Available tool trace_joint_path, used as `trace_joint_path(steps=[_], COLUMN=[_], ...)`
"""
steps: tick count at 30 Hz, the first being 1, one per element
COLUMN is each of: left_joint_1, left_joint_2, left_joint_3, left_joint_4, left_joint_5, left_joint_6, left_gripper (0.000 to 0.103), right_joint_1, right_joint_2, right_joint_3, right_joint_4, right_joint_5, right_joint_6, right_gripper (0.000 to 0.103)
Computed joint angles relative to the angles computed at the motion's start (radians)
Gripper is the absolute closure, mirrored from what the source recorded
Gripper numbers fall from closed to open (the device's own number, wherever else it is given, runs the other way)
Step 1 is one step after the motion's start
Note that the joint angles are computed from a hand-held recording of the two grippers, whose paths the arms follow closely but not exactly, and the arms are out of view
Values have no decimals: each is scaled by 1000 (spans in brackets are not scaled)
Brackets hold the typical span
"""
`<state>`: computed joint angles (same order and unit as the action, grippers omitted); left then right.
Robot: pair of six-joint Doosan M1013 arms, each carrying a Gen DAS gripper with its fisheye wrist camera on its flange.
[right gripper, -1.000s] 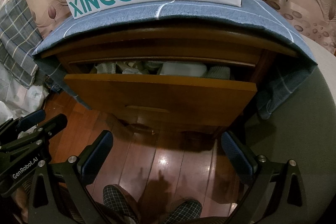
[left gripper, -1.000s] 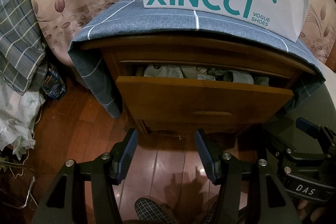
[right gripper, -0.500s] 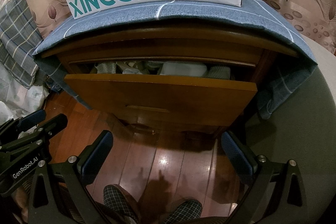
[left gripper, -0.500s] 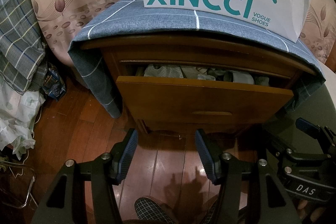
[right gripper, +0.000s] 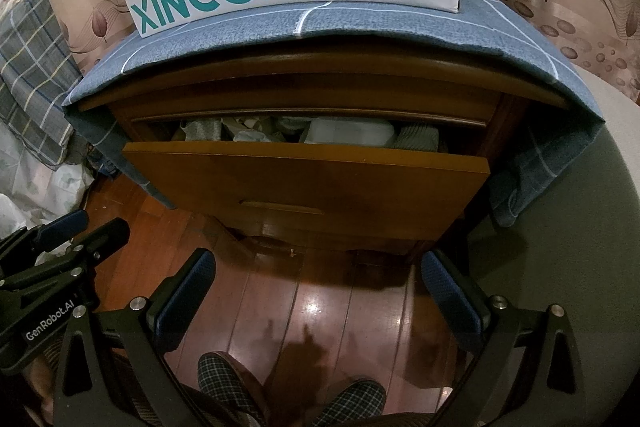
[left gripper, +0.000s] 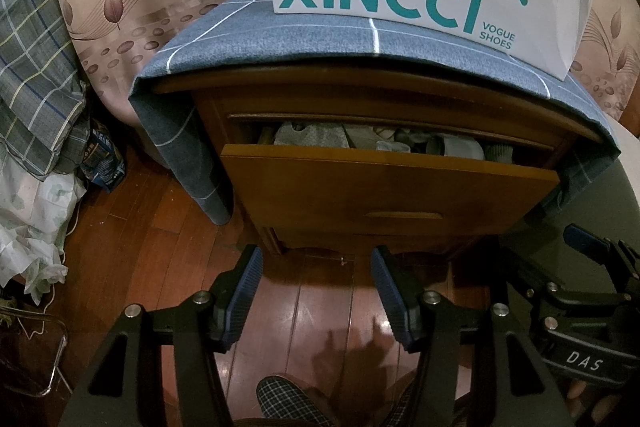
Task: Take underwear out of drawer
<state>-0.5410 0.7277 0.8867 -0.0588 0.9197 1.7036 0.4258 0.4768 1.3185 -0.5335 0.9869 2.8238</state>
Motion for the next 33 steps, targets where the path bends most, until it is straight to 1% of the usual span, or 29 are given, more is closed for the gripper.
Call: trace_joint_path(steps=[18,33], left_joint_1=[-1,2], left_joint_2=[0,8], left_joint_3=[2,-13], left_joint_4=[2,-5], left_joint_5=[1,24], left_joint_6=[-3,5], left_gripper=[45,45], right_joint_1=[1,-2], right_joint_2=[-1,-12], right_joint_3=[1,10], right_joint_4=[1,2], right_joint_5=[-4,-14], right_joint_6=[4,33], right_gripper=[1,1])
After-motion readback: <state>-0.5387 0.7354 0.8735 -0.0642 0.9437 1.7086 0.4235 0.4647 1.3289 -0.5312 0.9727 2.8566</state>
